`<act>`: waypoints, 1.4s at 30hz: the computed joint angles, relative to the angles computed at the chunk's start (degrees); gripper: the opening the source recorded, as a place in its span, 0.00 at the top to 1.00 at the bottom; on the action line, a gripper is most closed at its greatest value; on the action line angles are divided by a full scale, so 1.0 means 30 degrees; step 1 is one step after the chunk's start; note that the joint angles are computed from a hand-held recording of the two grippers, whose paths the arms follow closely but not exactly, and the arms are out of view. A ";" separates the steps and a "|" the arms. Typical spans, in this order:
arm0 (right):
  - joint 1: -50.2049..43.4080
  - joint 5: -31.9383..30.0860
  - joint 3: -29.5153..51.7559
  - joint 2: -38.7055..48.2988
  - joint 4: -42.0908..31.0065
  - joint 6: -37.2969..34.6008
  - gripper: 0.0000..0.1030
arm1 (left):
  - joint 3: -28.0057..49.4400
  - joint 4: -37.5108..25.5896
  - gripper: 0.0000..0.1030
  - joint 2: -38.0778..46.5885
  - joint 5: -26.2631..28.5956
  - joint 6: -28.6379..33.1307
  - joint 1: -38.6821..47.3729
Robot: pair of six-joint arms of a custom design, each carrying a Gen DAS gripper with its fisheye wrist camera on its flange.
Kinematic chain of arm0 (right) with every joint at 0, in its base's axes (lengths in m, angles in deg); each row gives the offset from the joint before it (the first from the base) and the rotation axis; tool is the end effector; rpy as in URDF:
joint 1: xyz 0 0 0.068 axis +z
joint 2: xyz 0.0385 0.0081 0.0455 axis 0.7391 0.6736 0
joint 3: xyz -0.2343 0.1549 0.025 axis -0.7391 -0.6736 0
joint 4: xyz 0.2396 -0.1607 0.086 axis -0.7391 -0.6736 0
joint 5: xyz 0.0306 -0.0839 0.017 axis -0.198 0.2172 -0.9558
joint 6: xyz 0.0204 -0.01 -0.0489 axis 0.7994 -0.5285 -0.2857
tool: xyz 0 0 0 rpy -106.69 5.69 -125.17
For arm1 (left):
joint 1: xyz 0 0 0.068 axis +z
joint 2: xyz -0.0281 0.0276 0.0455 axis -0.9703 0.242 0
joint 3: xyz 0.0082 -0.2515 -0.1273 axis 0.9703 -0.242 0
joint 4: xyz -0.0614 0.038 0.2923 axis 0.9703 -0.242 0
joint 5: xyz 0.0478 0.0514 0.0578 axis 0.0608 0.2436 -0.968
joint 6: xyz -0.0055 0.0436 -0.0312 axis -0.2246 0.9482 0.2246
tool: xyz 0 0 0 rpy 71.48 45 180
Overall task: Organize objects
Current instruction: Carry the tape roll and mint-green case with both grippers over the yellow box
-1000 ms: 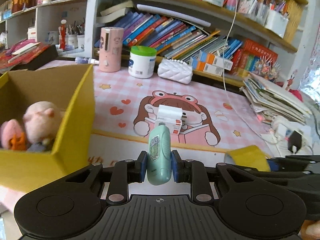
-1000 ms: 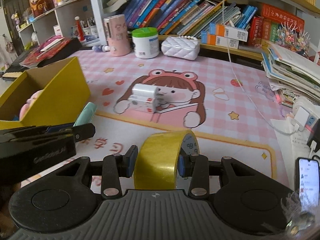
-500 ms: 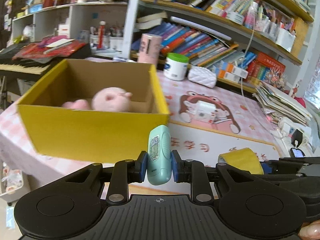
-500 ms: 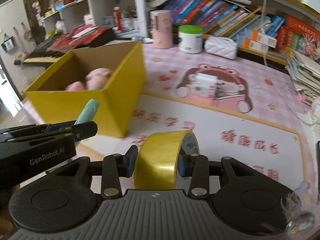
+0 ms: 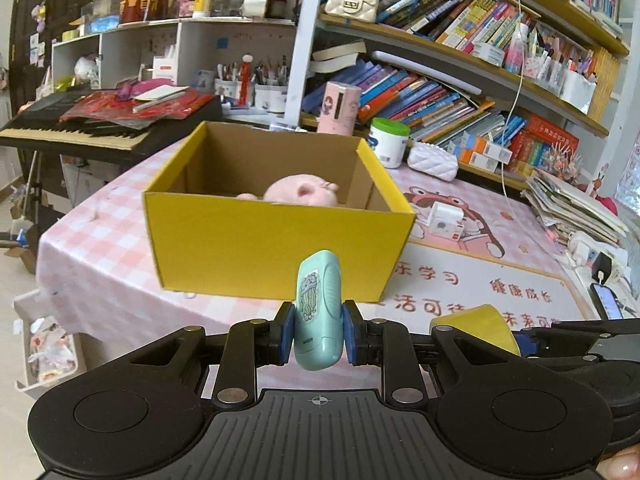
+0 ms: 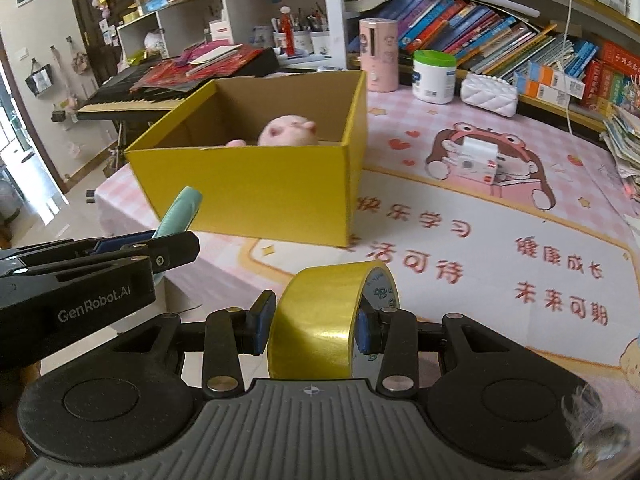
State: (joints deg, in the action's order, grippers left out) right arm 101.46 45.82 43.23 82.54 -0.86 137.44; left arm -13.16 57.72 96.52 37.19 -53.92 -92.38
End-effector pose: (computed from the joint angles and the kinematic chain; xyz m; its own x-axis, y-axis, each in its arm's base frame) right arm 0.2143 0.2607 0.1883 -0.7123 0.1116 -0.6930 0.0418 0.9923 0.1168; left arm 0.2623 -0.0840 0.1831 -0.6095 0.1109 -0.7850 0.3778 0.9111 -0.1646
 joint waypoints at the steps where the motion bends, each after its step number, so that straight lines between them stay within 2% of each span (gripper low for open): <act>1: 0.0223 0.0105 0.0200 0.0210 -0.0049 0.0185 0.64 | -0.0158 -0.0079 0.77 -0.0231 0.0204 0.0205 0.0291; 13: 0.2026 0.1173 0.2718 0.2435 -0.0477 0.1022 0.64 | -0.1394 -0.1047 0.77 -0.2721 0.2308 0.1918 0.3597; 20: 0.2528 0.1671 0.3866 0.3178 -0.1151 0.1151 0.64 | -0.1490 -0.1034 0.77 -0.3058 0.3434 0.2299 0.4732; 27: 0.2416 0.1896 0.4468 0.3510 -0.1310 0.0757 0.64 | -0.1341 -0.0680 0.77 -0.2837 0.3729 0.2164 0.5039; 34: 0.1656 0.1691 0.4452 0.3350 -0.0702 -0.0535 0.64 | -0.0590 0.0434 0.77 -0.1629 0.3463 0.1496 0.4572; 42: -0.0398 0.1864 0.4380 0.2999 0.2638 -0.4184 0.64 | 0.1657 0.2579 0.77 0.1199 0.2055 0.0718 0.3545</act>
